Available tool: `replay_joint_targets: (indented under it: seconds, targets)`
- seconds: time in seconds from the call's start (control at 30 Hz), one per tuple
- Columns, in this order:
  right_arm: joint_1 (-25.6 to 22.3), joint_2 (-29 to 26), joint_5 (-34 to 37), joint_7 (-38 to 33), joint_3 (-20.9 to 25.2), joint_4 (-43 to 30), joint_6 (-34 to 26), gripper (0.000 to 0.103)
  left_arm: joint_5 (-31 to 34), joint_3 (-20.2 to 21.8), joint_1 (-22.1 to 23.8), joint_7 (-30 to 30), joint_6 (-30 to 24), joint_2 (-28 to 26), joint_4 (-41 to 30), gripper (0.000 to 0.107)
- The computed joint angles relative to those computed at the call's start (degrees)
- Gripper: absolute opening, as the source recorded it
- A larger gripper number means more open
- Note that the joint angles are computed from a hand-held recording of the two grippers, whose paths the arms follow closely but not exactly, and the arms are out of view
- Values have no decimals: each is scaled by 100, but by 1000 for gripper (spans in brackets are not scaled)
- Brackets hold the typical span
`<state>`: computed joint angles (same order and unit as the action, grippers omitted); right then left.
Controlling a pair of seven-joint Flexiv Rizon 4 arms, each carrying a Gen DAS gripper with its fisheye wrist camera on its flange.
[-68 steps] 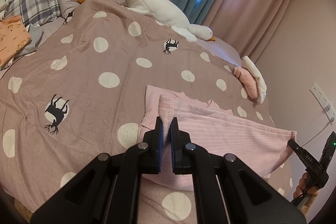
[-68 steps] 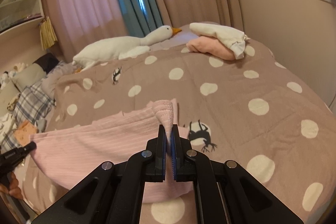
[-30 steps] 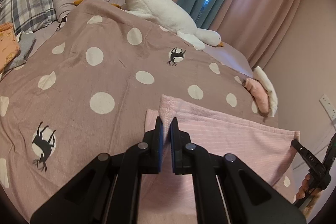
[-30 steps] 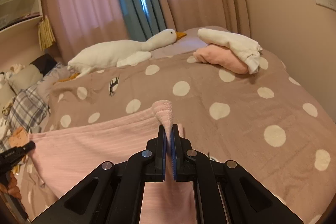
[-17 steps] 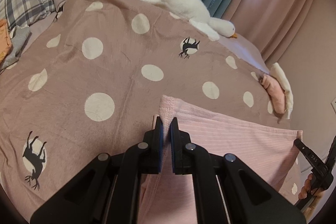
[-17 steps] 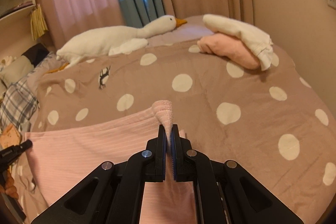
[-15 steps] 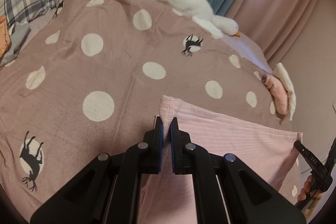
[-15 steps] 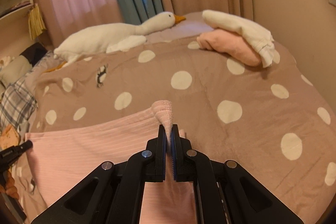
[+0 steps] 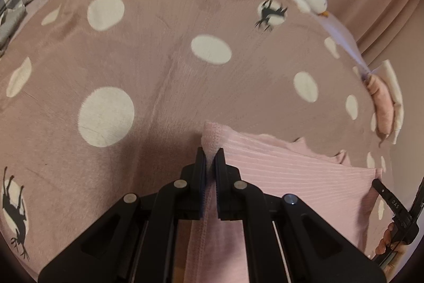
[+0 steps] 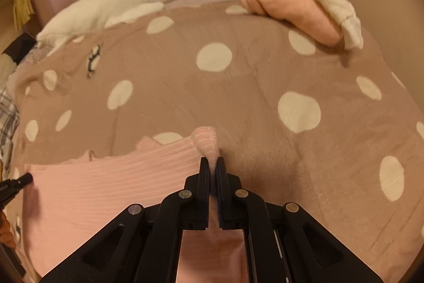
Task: Fold small clothes
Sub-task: 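Carry the held hem toward the collar with both grippers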
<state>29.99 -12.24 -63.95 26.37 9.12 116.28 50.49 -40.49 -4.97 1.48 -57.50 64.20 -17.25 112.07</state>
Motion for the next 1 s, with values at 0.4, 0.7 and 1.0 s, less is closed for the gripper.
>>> replay_joint_targets:
  seconds: [0.4,0.7,1.0]
  targets:
    - [-109,-68,-180,553,-180,160,552,5,-31,-94,145,-24,-131,-95,-85,5]
    - [-297,-16,-344,624,-122,53,474,6,52,-3,-70,-77,17,-240,-417,5]
    - [-190,-272,286,146,-160,24,412,5,1168,154,-75,-773,-218,-598,-680,10]
